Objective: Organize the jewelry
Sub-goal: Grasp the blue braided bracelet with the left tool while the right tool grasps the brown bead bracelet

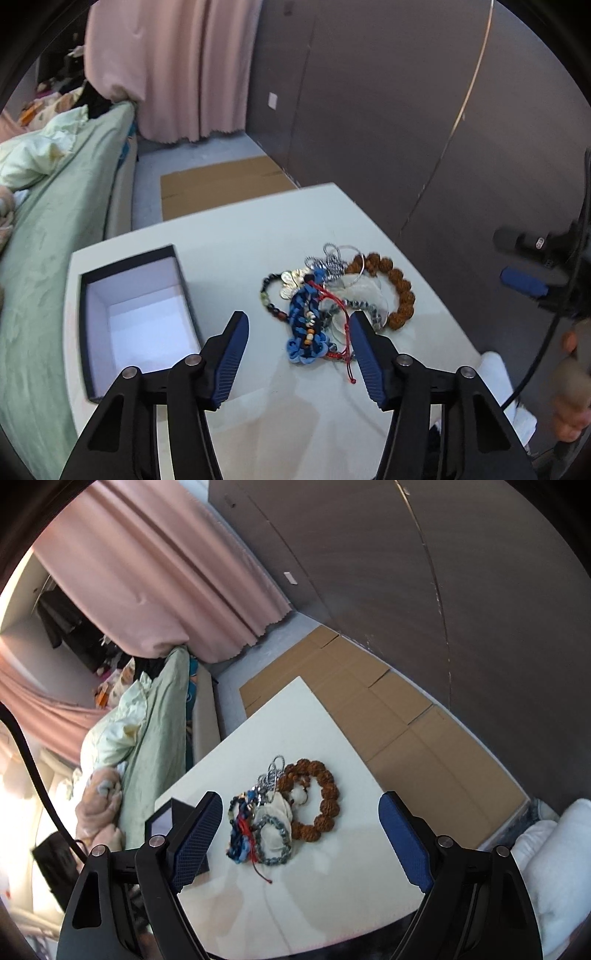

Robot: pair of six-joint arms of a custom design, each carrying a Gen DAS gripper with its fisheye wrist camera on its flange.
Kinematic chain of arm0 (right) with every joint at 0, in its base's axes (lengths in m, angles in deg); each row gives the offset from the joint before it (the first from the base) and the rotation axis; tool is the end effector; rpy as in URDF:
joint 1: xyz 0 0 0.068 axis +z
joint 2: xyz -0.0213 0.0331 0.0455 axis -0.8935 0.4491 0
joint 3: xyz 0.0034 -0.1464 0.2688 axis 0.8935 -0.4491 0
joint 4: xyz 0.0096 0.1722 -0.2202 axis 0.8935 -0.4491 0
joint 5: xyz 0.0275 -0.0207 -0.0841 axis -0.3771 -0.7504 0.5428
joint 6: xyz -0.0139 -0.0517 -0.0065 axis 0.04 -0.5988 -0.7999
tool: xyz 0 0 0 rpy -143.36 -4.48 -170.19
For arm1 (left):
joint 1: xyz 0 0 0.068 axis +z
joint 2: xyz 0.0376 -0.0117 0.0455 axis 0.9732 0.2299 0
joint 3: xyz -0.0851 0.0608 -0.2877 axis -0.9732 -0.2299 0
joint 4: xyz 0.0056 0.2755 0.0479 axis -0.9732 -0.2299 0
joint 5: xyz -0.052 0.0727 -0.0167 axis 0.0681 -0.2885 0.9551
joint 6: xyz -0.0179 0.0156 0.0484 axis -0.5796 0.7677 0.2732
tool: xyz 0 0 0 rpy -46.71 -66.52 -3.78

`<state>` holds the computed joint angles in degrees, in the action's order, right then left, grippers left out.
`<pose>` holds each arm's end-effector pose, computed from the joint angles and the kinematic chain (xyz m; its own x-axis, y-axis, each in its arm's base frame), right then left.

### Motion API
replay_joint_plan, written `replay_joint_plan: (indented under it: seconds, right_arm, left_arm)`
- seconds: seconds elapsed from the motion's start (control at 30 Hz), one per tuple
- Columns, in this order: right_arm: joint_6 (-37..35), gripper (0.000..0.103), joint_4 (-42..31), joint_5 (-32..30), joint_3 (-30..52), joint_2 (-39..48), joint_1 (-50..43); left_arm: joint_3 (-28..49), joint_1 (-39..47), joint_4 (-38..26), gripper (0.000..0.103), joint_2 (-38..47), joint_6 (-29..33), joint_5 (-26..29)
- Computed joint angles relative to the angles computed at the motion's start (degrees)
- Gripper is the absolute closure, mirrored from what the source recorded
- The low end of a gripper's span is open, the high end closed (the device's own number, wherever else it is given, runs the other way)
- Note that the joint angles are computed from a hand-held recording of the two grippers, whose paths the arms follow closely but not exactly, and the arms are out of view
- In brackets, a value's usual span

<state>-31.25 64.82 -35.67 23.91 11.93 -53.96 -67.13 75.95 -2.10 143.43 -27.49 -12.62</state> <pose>0.2195 0.0473 0.1430 -0.7990 0.2916 -0.5258 -0.0163 0.8636 0.5038 0.1874 -0.0089 0.1311 -0.7706 -0.0428 -0.6359 0.0855 0.9818 -0.1697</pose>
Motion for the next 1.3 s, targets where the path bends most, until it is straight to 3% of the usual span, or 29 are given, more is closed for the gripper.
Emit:
replay_joint_plan:
  seconds: [0.17,0.33,0.43,0.53,0.57,0.6,1.07,1.3]
  right_arm:
    - [0.7,0.016,1.2,-1.8,0.9,3.4,-1.8]
    - [1.3,0.024,2.5,-3.8,2.5,10.1,-2.3]
    - [1.5,0.03,3.5,-6.0,3.7,13.8,-2.3]
    - [1.9,0.031,4.6,-7.4,4.1,15.6,-2.0]
    - [1.9,0.031,4.8,-7.3,4.2,16.1,-1.8]
    - [1.9,0.031,4.8,-7.2,4.5,16.6,-1.7]
    - [2.1,0.049,1.6,1.5,12.4,27.8,3.4]
    - [1.2,0.056,-2.3,11.8,16.7,31.0,9.2]
  left_arm:
    - [1.6,-2.9,4.3,0.049,9.0,-0.7,-1.1]
    - [3.5,-5.3,6.8,0.058,16.4,-1.6,-2.2]
    - [5.1,-6.7,7.9,0.067,20.9,-2.0,-3.3]
    - [5.6,-6.3,8.6,0.082,23.1,-2.6,-3.6]
    - [5.4,-5.8,8.9,0.084,23.0,-2.6,-3.3]
    - [5.1,-5.2,9.1,0.094,22.5,-2.6,-2.5]
    - [3.0,0.3,4.6,0.094,10.4,-0.8,2.3]
    - [2.5,4.3,0.3,0.094,4.0,0.9,4.8]
